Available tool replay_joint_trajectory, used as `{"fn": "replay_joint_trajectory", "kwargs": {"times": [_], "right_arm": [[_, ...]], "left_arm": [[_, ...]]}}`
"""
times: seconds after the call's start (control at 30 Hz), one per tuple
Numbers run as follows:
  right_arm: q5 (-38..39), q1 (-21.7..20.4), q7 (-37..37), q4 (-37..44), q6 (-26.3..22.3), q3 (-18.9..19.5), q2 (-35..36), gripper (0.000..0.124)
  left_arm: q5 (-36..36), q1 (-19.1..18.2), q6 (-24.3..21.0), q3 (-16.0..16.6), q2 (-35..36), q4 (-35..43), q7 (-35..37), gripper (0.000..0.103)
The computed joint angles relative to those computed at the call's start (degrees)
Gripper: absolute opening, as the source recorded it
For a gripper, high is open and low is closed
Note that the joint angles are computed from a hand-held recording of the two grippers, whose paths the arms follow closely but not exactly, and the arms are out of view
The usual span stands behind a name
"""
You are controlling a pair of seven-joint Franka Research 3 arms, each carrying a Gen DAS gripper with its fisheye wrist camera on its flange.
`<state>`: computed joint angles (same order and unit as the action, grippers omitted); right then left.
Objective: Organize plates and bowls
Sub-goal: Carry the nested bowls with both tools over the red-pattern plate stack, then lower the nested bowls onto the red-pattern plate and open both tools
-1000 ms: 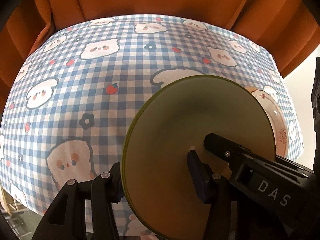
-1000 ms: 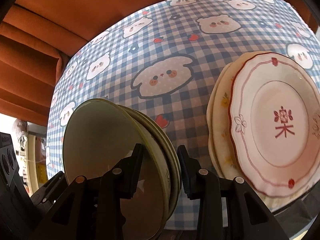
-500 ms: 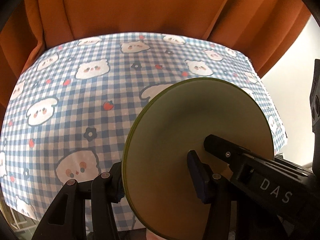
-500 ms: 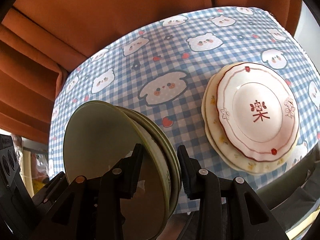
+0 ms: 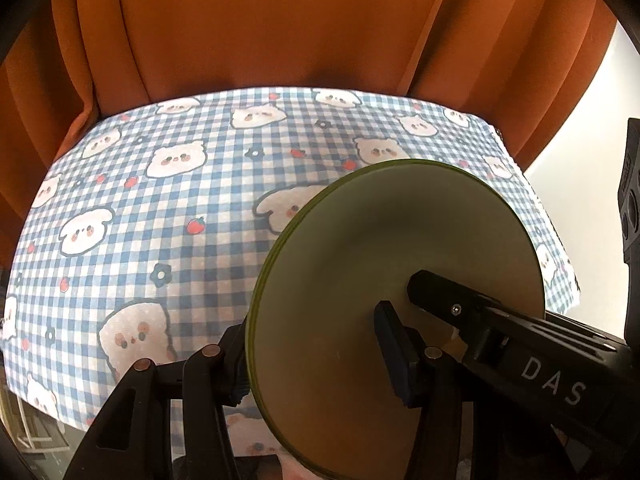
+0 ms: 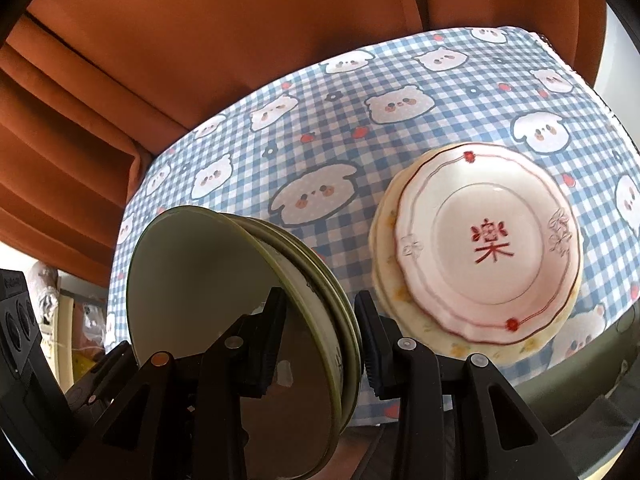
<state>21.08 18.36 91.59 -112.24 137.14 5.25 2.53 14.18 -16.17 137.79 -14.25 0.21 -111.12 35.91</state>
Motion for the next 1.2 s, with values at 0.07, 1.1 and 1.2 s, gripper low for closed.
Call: {"fn": "replay_joint_trajectory", "kwargs": {"times": [0.07, 1.1, 1.2], "right_arm": [[1.6, -0.7, -3.2, 0.3, -0.5, -0.5, -0.1, 0.039], [3.3, -11.3, -20.8, 15.1, -15.3, -4.7, 11.2, 0.039], [2.6, -11.5, -20.0, 17.0, -16.9, -4.7, 13.0, 0.039]], "left_arm": [[2.0, -0.5, -1.0, -0.4, 1.6, 2.4, -2.7, 0.053], [5.8, -11.3, -13.6, 2.1, 30.2, 39.5, -13.7, 0.053], [4.2, -11.2, -14.9, 2.2, 31.9, 41.8, -12.2, 0.053]]}}
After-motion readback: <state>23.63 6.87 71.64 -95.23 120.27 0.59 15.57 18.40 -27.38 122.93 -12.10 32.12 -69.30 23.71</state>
